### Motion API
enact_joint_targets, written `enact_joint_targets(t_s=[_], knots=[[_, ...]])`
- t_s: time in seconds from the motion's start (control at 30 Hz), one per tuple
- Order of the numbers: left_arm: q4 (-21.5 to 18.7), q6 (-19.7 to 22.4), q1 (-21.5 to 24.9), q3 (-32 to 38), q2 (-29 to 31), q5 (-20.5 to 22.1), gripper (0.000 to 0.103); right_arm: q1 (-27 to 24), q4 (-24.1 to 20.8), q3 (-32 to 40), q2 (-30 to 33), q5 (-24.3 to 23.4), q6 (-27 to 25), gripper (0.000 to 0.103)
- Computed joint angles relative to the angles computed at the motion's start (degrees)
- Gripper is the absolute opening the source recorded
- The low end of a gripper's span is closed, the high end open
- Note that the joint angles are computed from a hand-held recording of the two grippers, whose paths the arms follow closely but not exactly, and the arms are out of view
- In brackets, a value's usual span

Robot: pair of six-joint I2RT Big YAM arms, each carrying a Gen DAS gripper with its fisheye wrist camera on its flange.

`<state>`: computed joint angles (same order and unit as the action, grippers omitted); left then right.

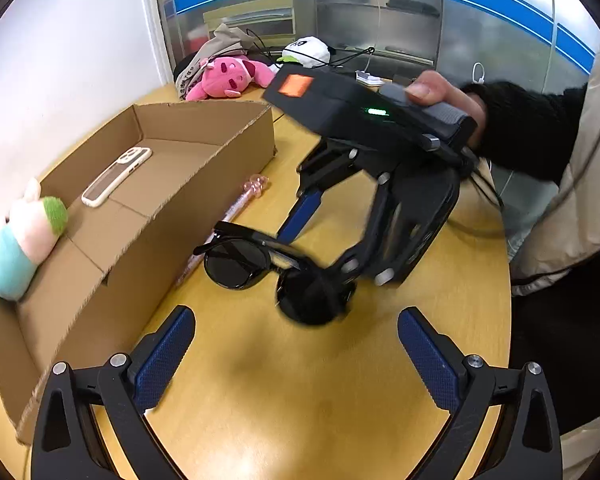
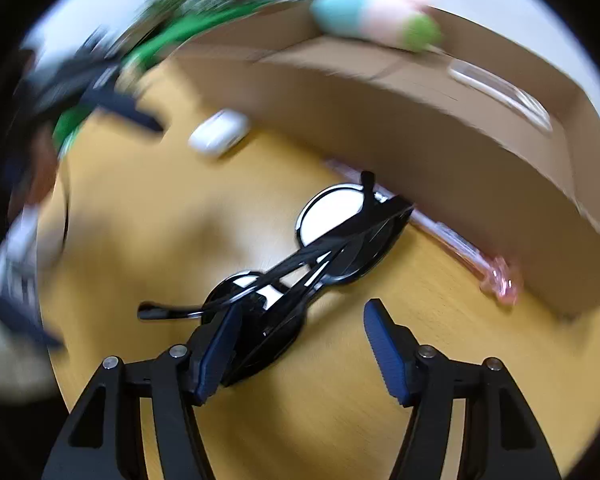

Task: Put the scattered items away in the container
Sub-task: 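Move both grippers toward the black sunglasses on the table, then close the left gripper on the sunglasses while the right gripper closes on them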

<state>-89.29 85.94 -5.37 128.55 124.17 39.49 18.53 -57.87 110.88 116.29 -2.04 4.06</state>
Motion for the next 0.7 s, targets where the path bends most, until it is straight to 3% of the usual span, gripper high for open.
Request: enact_joint_targets(t_s=[0.07,0.1,0.17,0.23,0.4,0.5,0.57,0.63,0.7], knots=[[0.46,0.46,0.19,-1.3,-0.64,0.09,0.103,-0.37,-1.94,-0.74,-0.67,-0.82,-9.37,0.061],[0.86,0.67,0.24,-2.11,-1.11,0.22,0.103,-1.07,-3.66,-0.49,-0.71,-1.97,-11.58,0.06],[1.89,0.93,0.33,-3.61,-2.04,0.48,0.103,-2.38,-6.88,0.1,-0.84,-0.6,-13.38,0.06],[1.61,1.61,0.27,-3.62,-2.14,0.74,0.103,-3.27,-8.38,-0.01,-1.8,3.8,-13.42,0.061],[0.24,2.08,-1.01,-1.71,-0.79,-0.47,0.103,-3.8,-5.36,-3.27,-6.34,1.54,-14.4,0.063],[0.28,4.0,-2.29,-1.95,-0.26,-2.62,0.103,-2.16,-6.36,-1.95,-5.34,0.55,-19.69,0.063],[0.7,3.78,-3.16,-1.81,0.46,-4.72,0.103,-0.52,-7.59,-1.25,-4.42,2.3,-24.27,0.063],[1.62,3.03,-4.06,-1.87,1.24,-7.26,0.103,0.17,-9.06,1.85,-1.9,4.16,-29.09,0.063],[2.48,3.26,-4.67,-2.51,1.64,-9.3,0.098,-0.37,-11.89,5.62,0.29,2.65,-31.41,0.063]])
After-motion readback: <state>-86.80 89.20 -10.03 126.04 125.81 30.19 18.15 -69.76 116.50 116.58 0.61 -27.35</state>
